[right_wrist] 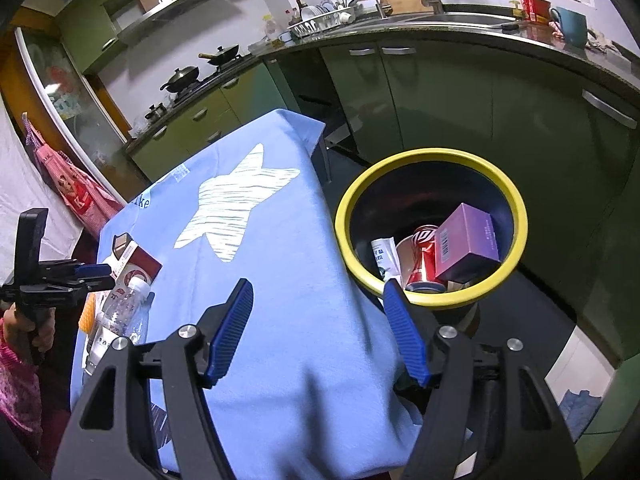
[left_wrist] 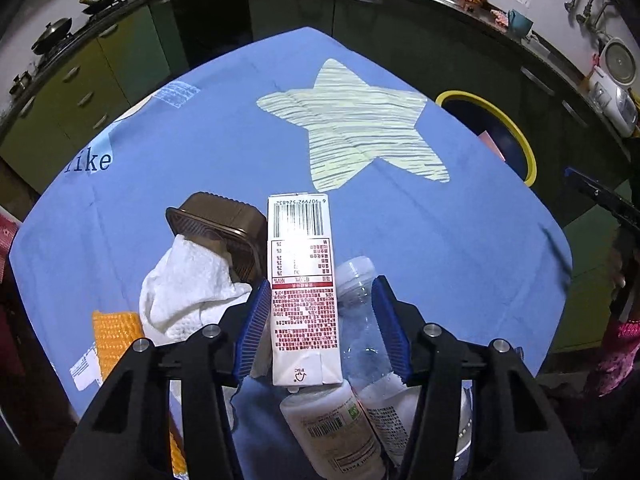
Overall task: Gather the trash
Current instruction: 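Reach the left gripper to the white-and-red milk carton and grasp it, then carry the milk carton over the bin and open the left gripper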
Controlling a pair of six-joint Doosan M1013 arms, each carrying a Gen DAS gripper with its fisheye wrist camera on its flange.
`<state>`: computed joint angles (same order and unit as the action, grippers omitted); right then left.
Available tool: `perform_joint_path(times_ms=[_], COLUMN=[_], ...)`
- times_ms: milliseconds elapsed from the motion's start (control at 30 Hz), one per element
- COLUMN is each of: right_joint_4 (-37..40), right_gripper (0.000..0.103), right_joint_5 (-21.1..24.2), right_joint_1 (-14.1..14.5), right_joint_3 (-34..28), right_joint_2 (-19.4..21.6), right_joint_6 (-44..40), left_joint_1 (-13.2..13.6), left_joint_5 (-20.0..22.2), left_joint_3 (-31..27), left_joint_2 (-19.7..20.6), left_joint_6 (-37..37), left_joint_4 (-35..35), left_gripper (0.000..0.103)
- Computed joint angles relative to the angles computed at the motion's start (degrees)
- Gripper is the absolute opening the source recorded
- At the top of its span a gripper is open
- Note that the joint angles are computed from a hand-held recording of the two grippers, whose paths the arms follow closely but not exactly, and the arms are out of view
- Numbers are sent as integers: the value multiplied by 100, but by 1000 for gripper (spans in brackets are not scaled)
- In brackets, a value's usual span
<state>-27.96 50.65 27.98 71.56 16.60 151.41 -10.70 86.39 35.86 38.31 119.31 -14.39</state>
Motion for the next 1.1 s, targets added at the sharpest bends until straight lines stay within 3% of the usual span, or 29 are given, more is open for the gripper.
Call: perform_joint_path(times_ms=[267,667,800,1100], right_joint_4=[85,177,210,223], right_gripper=[64,65,65,66], right_joint_5=[-18,-94,-89,-30], right_joint_1=[-11,-35,-32,-16], right_joint_3=[-6,50,36,-13], right_joint_2=[17,-14,-6,12], right_joint_6=[-27,-10,-60,-115], left_joint_1=[-15,-71,-99,-209], left_joint_5=[-16,-47,-42,-228], left_joint_3=[-104,-35,-9,11], left_joint_2=[66,60,53,65], left_joint_6=[-33,4,83,121], left_joint_4=[36,178,164,604], left_gripper=[46,46,36,37])
